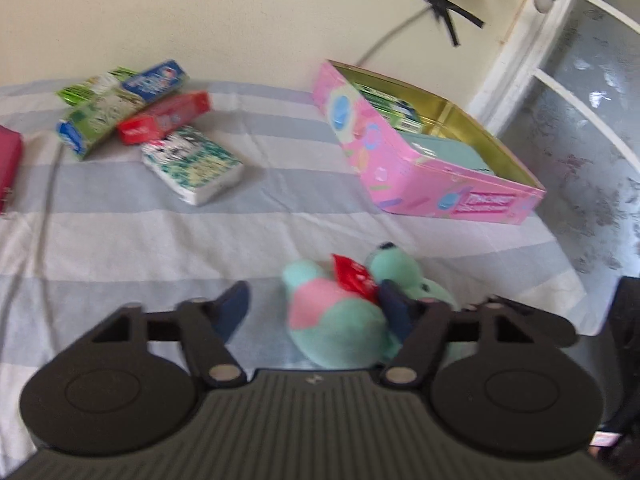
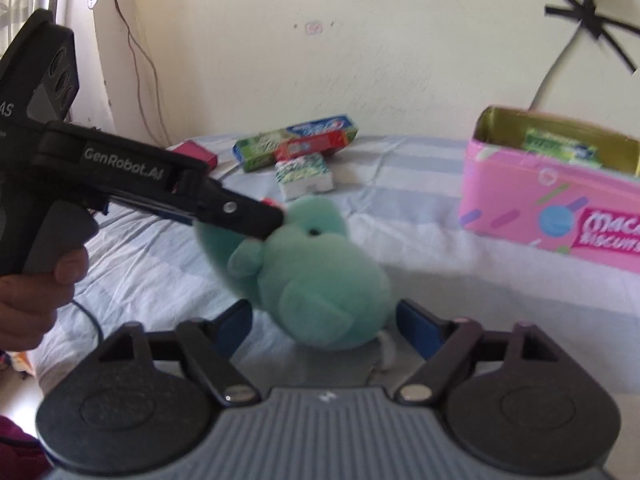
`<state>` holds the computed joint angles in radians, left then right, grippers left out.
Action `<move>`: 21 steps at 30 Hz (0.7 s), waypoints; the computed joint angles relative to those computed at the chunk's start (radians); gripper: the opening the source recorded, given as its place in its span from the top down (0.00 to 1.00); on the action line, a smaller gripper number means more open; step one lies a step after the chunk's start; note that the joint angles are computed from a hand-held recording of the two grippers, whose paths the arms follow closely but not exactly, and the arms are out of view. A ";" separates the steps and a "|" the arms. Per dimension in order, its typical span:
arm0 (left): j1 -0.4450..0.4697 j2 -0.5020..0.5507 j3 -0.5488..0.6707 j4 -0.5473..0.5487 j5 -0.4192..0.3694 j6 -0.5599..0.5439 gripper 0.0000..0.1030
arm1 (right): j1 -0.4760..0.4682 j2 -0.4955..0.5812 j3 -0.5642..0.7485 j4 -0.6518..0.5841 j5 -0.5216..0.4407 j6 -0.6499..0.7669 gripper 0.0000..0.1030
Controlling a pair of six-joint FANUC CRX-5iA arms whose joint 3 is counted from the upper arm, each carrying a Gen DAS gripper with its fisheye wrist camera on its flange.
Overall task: Organize objects
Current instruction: 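Carry the mint plush toy into the pink tin and open the right gripper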
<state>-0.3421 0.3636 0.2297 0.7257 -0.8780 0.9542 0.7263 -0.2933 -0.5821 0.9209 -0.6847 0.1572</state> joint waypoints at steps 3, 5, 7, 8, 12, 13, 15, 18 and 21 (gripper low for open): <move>-0.010 0.018 0.032 0.057 -0.019 -0.052 0.58 | -0.032 -0.028 -0.026 0.038 0.040 -0.067 0.48; -0.028 0.029 0.046 0.114 0.001 -0.092 0.58 | -0.066 -0.052 -0.062 0.151 0.051 -0.167 0.49; -0.056 0.042 0.067 0.180 0.037 -0.150 0.58 | -0.090 -0.067 -0.087 0.291 0.014 -0.252 0.49; -0.074 0.048 0.074 0.216 0.064 -0.190 0.58 | -0.102 -0.070 -0.096 0.362 -0.016 -0.286 0.49; -0.155 0.104 0.149 0.270 0.177 -0.317 0.58 | -0.187 -0.071 -0.091 0.502 -0.083 -0.333 0.49; -0.171 0.133 0.200 0.234 0.187 -0.295 0.58 | -0.216 -0.067 -0.085 0.512 -0.081 -0.334 0.49; -0.195 0.196 0.323 0.120 0.186 -0.211 0.58 | -0.274 -0.049 -0.073 0.526 -0.074 -0.331 0.48; -0.228 0.293 0.516 -0.071 0.170 -0.079 0.56 | -0.366 -0.012 -0.049 0.517 -0.033 -0.325 0.48; -0.251 0.408 0.751 -0.256 0.099 0.074 0.53 | -0.437 0.042 -0.011 0.497 -0.009 -0.304 0.46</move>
<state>-0.5928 0.7713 0.9803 0.4700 -0.7790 1.0282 0.2895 -0.2516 -0.5932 1.4174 -0.6934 -0.1473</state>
